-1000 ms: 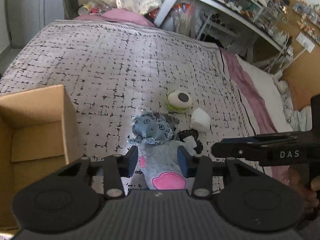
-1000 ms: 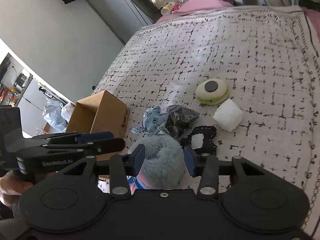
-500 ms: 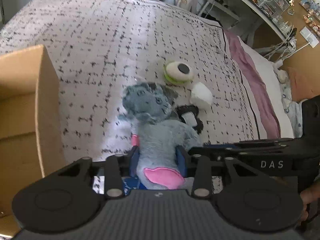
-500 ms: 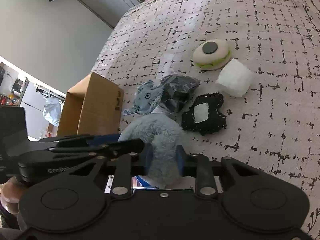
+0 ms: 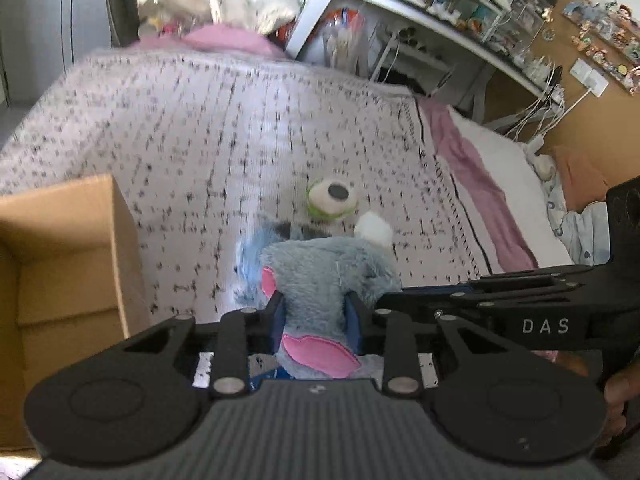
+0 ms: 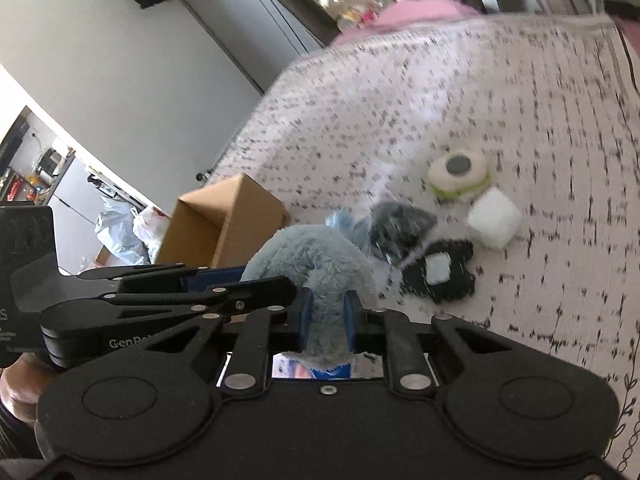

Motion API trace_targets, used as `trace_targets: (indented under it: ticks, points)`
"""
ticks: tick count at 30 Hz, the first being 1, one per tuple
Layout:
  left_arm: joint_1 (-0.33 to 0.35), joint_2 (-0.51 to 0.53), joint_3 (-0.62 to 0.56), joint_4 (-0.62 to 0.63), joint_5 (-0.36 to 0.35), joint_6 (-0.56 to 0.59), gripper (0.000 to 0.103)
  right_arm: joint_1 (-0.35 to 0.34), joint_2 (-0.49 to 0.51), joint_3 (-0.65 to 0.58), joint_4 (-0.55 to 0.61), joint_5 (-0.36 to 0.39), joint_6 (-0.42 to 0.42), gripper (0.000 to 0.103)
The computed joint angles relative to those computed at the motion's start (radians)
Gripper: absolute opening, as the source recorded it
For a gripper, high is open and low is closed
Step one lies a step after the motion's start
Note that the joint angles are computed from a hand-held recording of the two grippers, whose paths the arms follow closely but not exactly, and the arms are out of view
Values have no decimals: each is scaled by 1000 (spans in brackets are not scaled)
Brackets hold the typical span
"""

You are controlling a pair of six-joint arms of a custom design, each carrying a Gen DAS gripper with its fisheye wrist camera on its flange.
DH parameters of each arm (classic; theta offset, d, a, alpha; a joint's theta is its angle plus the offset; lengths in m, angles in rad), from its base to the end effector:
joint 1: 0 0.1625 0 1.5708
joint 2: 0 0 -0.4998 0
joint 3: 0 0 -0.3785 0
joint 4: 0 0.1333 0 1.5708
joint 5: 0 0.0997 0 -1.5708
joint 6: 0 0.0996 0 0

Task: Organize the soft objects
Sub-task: 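Lift the grey plush with both tools and carry it toward the cardboard box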

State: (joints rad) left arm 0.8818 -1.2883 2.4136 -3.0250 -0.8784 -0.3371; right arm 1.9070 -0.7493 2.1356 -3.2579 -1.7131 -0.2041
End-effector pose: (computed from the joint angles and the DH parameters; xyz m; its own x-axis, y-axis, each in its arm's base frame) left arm -0.1160 -0.4505 0.2606 -0.8834 0.0700 -0.4633 0.3279 0.7986 -0.5047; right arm 0.2972 -0.4892 0.0662 -0.8648 -0.4637 0.1927 -0.5008 0.8248 -0.2627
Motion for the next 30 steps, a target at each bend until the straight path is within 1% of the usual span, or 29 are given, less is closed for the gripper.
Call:
trace_targets:
  ticks: [3, 6, 13, 21, 30]
  points:
    - [-22, -24, 7, -6, 23, 0, 30, 16, -2, 5, -30, 18, -18, 17]
    - [-46, -55, 17, -3, 46, -7, 30, 28, -9, 3, -36, 39, -31, 17]
    - [-94, -118, 43, 24, 104, -37, 30, 63, -1, 0, -53, 60, -47, 18]
    - [-126, -180, 87, 17, 150, -67, 30, 101, 13, -8, -69, 69, -51, 18]
    - [-144, -254, 101, 67, 185, -96, 30, 137, 37, -30, -71, 73, -69, 18]
